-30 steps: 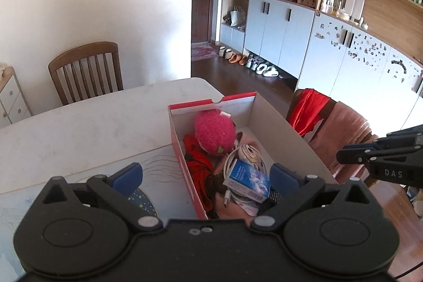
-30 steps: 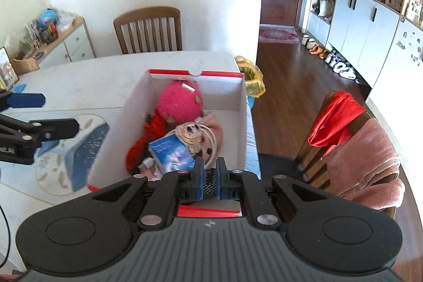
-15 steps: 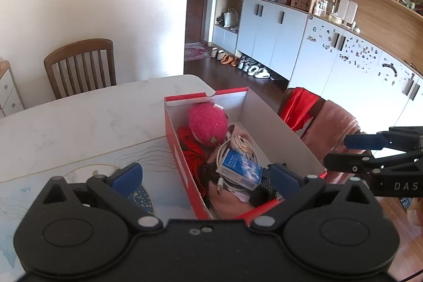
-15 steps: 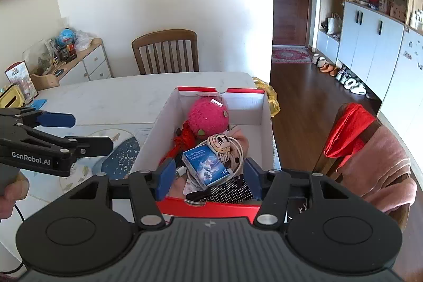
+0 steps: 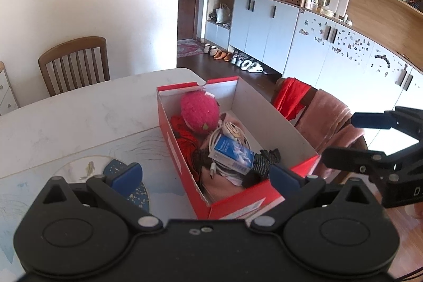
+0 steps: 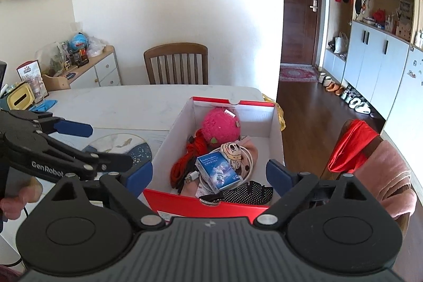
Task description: Organize objects
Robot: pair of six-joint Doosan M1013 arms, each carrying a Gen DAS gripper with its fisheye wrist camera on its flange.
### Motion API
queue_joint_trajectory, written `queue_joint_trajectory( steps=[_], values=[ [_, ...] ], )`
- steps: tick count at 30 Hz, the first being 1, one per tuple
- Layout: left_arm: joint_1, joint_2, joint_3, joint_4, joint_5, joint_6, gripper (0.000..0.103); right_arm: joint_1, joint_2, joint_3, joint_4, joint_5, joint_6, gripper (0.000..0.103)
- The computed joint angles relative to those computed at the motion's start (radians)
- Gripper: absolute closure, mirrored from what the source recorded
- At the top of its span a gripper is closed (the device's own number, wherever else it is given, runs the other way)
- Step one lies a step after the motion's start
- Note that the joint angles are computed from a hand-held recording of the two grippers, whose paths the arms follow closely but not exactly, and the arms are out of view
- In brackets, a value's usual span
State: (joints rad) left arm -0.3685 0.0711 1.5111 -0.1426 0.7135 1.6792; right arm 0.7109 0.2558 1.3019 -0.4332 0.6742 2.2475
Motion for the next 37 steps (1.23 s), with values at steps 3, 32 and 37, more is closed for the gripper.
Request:
queue_joint_trajectory(
  steps=[3,32,37],
  values=[
    [0.001,-0.006,0.009,-0.015,-0.006,0.012,0.0,0.004,-0.006,0.01,-0.015,-0.011,0.019,0.006],
    [-0.009,-0.026,0.033,-0.008,-0.013,0.007,0.0,0.013,-0.023,0.04,-0.043,-0.022,0.1,0.002],
    [-0.007,-0.027,0.034,-0.025,-0.012,0.019,0.0,0.01,-0.021,0.038,-0.029,-0.018,0.101,0.002]
  ],
)
